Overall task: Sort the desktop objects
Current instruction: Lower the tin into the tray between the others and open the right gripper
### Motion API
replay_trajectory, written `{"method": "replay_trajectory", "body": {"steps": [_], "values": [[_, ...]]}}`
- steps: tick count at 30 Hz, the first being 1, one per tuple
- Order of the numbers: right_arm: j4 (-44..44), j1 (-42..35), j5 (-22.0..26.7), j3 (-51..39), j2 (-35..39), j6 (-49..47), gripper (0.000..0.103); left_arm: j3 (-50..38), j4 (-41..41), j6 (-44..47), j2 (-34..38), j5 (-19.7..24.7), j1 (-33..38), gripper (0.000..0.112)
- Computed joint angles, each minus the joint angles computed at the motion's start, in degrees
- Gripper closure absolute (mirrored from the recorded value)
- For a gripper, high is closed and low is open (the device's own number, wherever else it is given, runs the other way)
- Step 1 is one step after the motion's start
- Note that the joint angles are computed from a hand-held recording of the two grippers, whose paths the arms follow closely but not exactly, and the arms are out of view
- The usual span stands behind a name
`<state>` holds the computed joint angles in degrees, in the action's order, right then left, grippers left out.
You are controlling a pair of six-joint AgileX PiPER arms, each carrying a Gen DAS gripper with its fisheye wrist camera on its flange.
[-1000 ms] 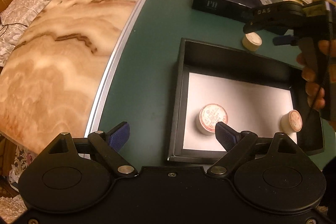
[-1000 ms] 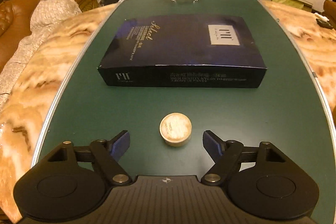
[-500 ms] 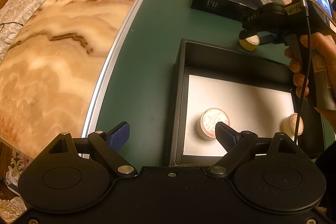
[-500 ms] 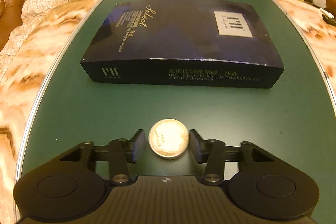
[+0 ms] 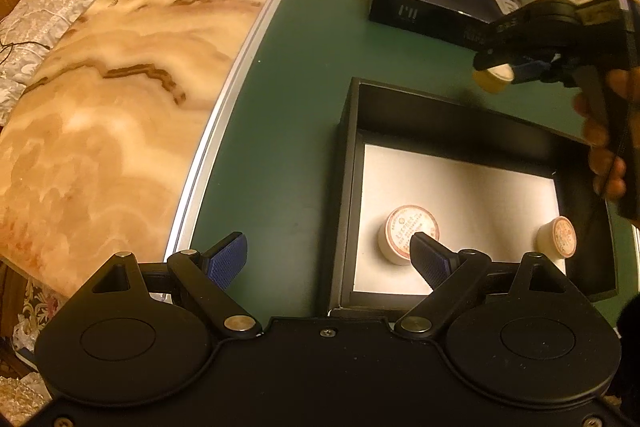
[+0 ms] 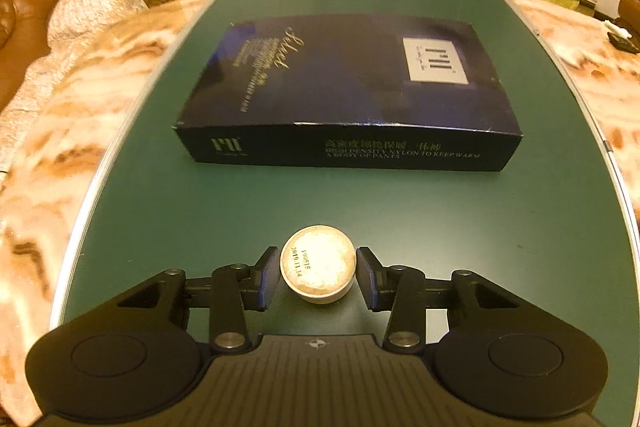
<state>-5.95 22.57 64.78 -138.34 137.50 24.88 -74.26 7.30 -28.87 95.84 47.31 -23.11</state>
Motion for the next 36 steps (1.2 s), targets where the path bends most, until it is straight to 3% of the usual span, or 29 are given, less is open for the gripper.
{"method": "replay_trajectory", "body": {"steps": [9,15,22,36], "values": [[0.61,2.77,-14.62,34.25,-22.68,0.82,0.058,2.61,1.47,-2.77,-3.74,0.36,-0.44,0.023],[1.48,4.33,-20.05,49.34,-30.44,2.21,0.058,3.88,2.44,-4.36,-4.82,0.86,-0.72,0.023],[3.27,4.97,-22.77,55.49,-31.37,3.1,0.058,4.68,3.66,-5.57,-5.71,1.22,-1.98,0.023],[-0.92,7.71,-24.24,57.12,-29.83,8.3,0.058,5.1,4.25,-6.44,-5.58,1.47,-2.66,0.023]]}}
